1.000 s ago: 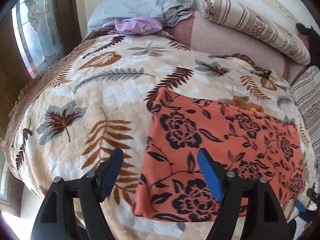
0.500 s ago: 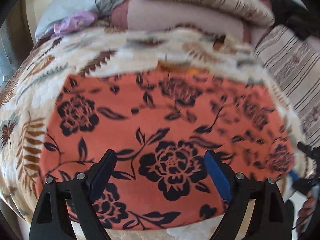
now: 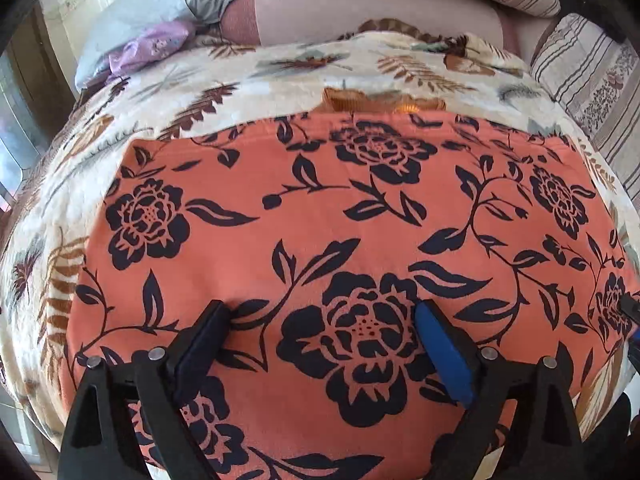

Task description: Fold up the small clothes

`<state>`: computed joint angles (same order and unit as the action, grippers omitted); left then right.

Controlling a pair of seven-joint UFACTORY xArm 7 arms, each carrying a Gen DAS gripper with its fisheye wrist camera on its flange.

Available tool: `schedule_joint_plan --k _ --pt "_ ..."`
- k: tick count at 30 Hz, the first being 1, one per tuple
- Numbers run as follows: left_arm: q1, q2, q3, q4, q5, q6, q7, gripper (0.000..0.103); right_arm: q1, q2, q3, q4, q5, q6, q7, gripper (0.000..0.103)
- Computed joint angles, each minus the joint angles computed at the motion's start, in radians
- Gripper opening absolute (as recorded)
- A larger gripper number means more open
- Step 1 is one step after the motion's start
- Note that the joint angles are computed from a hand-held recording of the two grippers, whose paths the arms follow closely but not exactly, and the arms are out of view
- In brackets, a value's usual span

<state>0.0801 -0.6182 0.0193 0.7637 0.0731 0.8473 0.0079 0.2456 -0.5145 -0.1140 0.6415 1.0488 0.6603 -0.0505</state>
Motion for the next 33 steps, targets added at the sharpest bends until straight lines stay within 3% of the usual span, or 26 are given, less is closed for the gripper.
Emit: schedule_joint_plan --k 3,4,6,10,13,17,18,20,21,22,26,31,33 --pt "0.003 0.000 -0.011 -0.018 0.011 -0.035 -0.008 0.097 -0.003 -0.024 -0.044 -0.014 0.045 0.040 -0.037 0.038" --pt "0.002 -0.002 -0.012 -0.024 0.010 -0.044 -0.011 0.097 -0.010 -0.024 -0.050 -0.006 0.046 0.054 -0.034 0.054" --pt "-0.001 -0.008 -0.008 -0.038 0.008 -0.064 -0.010 0.097 -0.021 -0.010 -0.052 0.035 0.045 0.065 -0.045 0.071" --pt "0.000 -0.017 -0.004 -0.052 0.008 -0.080 -0.004 0.098 -0.028 0.131 -0.051 0.234 -0.009 0.109 -0.099 0.071" --pt "-0.001 -0.021 0.002 -0.044 0.004 -0.070 0.006 0.098 -0.045 0.341 -0.040 0.455 -0.055 0.200 -0.150 0.071" --pt "-0.002 -0.023 0.007 -0.043 -0.004 -0.068 0.018 0.098 -0.091 0.618 0.009 0.738 -0.132 0.321 -0.124 0.071" --pt "-0.003 -0.024 0.009 -0.045 -0.008 -0.071 0.022 0.098 -0.098 0.678 0.025 0.805 -0.159 0.356 -0.105 0.071" --pt "-0.004 -0.023 0.014 -0.047 -0.013 -0.078 0.030 0.099 -0.097 0.738 0.058 0.882 -0.236 0.363 -0.106 0.053" --pt "-0.006 -0.023 0.016 -0.049 -0.017 -0.081 0.035 0.099 -0.100 0.750 0.072 0.905 -0.277 0.389 -0.105 0.018" --pt "-0.007 -0.021 0.018 -0.049 -0.021 -0.084 0.039 0.099 -0.098 0.759 0.086 0.933 -0.321 0.405 -0.103 0.016" --pt "-0.008 -0.024 0.023 -0.062 -0.030 -0.111 0.056 0.101 -0.077 0.757 0.108 0.932 -0.480 0.315 -0.024 0.015" --pt "-0.011 -0.020 0.031 -0.060 -0.045 -0.115 0.077 0.102 -0.137 0.739 0.177 0.881 -0.466 0.239 0.017 0.015" --pt "-0.006 -0.024 0.026 -0.069 -0.044 -0.127 0.076 0.102 -0.181 0.753 0.197 0.855 -0.374 0.245 0.053 0.017"
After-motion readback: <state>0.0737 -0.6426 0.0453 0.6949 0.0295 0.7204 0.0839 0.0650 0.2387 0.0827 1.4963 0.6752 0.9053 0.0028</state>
